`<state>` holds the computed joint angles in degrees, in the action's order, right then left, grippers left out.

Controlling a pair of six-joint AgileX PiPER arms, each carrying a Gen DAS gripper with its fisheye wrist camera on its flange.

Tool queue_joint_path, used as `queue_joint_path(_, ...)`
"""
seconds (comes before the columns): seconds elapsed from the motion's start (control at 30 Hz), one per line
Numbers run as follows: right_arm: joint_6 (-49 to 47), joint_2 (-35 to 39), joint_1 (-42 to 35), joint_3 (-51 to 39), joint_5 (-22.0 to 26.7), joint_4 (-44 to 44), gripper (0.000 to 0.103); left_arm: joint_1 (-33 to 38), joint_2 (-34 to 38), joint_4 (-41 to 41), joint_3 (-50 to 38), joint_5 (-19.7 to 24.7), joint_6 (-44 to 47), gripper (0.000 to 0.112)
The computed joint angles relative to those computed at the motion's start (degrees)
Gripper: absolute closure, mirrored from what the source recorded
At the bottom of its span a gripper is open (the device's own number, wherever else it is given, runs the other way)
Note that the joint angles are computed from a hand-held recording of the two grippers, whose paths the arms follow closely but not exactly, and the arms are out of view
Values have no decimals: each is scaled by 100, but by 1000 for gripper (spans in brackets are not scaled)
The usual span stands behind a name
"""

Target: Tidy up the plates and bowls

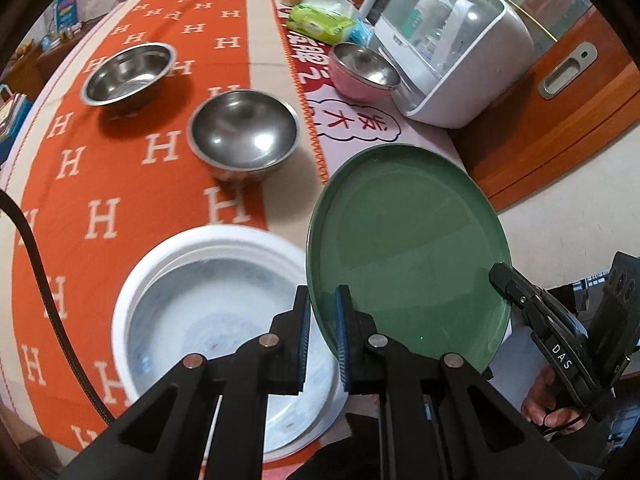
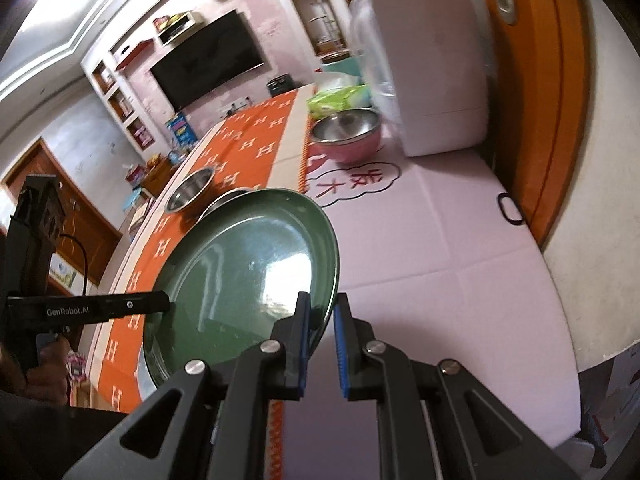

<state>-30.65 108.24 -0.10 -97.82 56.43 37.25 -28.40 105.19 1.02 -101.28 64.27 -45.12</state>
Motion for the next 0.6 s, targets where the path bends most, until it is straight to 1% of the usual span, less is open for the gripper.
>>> queue_joint_path(0.3,-210,-623,606,690,-161,-438,90,76,-1185,139,1706,-593,-511,102)
queue_joint_path(0.4,-211,-753,860,865,-230,-641,89,147,-1490,152,2152,-728,-616,102)
queue_joint_path(0.6,-110,-768,1262,931,-234,-955,88,247,-1933,199,2854,-887,-811,102)
